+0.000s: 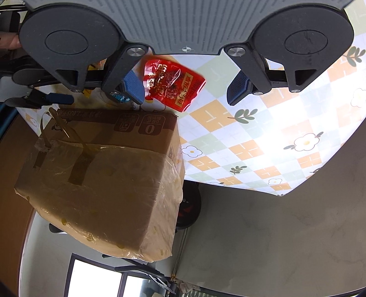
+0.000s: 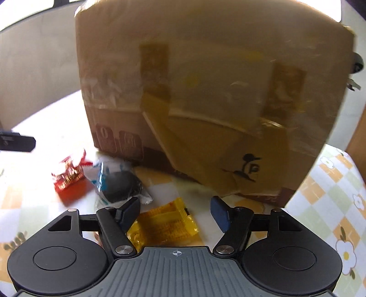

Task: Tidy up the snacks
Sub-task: 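Move both tools back to the table toward the remaining snacks, then grasp the red packet with left tool while right tool grasps gold packet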

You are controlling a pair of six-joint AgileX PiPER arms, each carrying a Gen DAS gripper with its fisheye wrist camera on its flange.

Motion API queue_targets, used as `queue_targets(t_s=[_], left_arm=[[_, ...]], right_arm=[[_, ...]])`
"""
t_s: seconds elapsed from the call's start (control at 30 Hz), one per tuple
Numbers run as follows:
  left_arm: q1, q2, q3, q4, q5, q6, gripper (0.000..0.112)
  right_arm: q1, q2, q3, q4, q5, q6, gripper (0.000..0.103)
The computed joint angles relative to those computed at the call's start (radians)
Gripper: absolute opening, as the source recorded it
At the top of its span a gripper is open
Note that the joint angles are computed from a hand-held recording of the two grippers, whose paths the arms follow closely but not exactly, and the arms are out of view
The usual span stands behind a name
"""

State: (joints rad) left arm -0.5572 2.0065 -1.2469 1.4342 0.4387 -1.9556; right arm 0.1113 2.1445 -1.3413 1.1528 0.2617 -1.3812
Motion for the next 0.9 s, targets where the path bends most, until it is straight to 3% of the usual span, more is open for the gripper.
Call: queue_targets(t_s=[0.3,0.47,0.57,0.63,0.73,0.9], left_arm=[[0.000,0.006,0.007,-0.021,-0.011,0.008,0.080],[-0.002,0.011,0.000,-0.032,-0.019,0.013,0.080],[-0.007,0.016,-0.005,-0.050,-0.020,0.024,0.080],[-0.008,0.017,-0.006,-0.074,-0.023,0.040,0.080],[-0.014,0.025,-0.015,-0.134,-0.027,0.084,0.080],[-0.025,0.073,-0.077,-0.233,-0.019,0.202,0.080]], right_arm=[[-0.029,-0.048,0.086,-0.035,0.012,0.058,0.070],[-0.046,-0.058,0.095,-0.007,0.042,0.015,0.062],[-0.051,-0.047,0.084,0.047,0.084,-0.056,0.051],[-0.054,-0.044,0.089,0.113,0.085,-0.135,0.038],[-0.071,-0.033,0.092,0.207,0.111,-0.231,0.036],[-0.093,-0.034,0.156,0.477,0.143,-0.551,0.036]])
